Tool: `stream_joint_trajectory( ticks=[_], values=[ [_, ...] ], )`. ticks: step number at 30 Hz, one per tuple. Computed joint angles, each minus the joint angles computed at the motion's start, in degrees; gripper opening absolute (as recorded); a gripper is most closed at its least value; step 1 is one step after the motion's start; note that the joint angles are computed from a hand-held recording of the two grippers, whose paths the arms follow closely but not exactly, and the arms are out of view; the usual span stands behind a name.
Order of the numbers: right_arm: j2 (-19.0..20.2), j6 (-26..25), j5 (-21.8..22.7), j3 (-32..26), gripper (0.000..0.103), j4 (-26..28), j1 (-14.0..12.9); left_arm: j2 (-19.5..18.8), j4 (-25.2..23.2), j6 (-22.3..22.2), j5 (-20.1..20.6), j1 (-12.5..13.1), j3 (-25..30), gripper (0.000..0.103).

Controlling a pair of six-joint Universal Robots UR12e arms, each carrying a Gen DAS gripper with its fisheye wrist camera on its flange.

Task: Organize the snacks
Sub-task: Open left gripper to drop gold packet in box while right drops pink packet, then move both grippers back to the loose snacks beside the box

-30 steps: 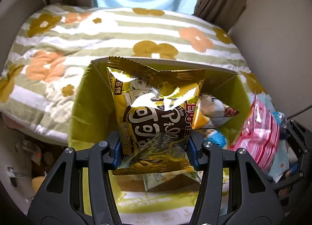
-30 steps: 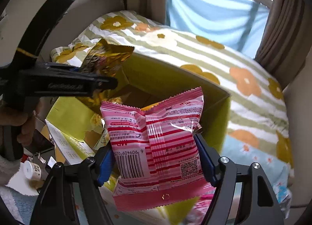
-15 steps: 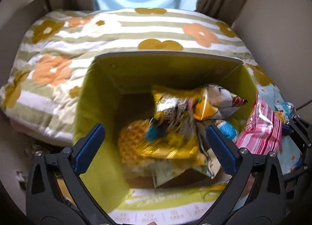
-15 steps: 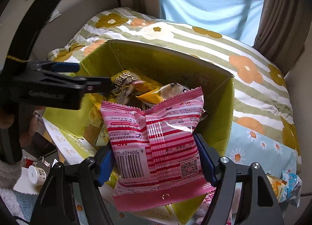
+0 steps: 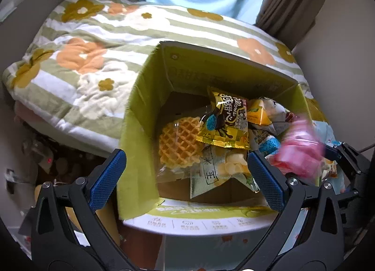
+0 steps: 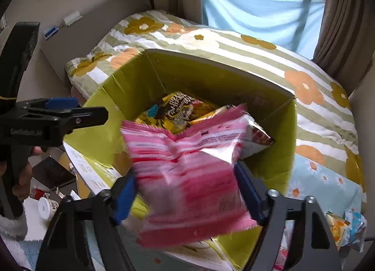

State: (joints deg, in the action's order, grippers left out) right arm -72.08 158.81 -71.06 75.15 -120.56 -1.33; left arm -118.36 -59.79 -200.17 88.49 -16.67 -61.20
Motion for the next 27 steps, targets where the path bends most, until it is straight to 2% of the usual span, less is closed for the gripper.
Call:
stream_joint_trajectory(
  ticks=[1, 2, 3, 6, 11, 14, 20, 25, 27],
  values=[
    [-0.3, 0.5, 0.4, 0.9, 0.101, -2.0, -0.1, 0.2, 0.0, -0.1, 0.1, 0.0, -0.1, 0.103],
    [-0.7, 0.9, 1.0, 1.8, 0.103, -3.9, -0.2, 0.5, 0.3, -0.2, 0.2, -0.1, -0.5, 0.103],
    [-1.3, 1.1, 2.2, 2.9, 0.103, -6.2, -0.5, 0.8, 0.5, -0.2, 0.3, -0.1, -0.8, 0.103],
    [-2.2, 1.3, 2.7, 4.3, 0.103, -8.5, -0.8, 1.3, 0.5, -0.3, 0.4, -0.2, -1.3, 0.103],
    [-2.8, 0.4, 1.4, 4.0, 0.103, -5.7, -0.9, 1.9, 1.2, -0.2, -0.2, -0.3, -2.4, 0.103],
    [-3.4, 1.2, 0.5, 4.5, 0.103, -6.7, -1.1, 2.1, 2.3, 0.3, -0.7, -0.4, -2.8, 0.103],
    [-4.8, 5.1, -0.6, 6.1, 0.103, -9.1, -2.0, 1.5, 3.3, 2.7, -2.0, -1.0, -2.0, 0.103],
    [-6.7, 9.4, -2.7, 7.8, 0.103, -10.3, -3.5, 1.0, 4.9, 4.1, -6.4, -1.7, -1.0, 0.102],
    [-7.5, 10.5, -3.2, 8.6, 0.103, -10.7, -4.4, 0.4, 5.0, 5.0, -6.8, -2.5, 0.0, 0.102]
  ],
)
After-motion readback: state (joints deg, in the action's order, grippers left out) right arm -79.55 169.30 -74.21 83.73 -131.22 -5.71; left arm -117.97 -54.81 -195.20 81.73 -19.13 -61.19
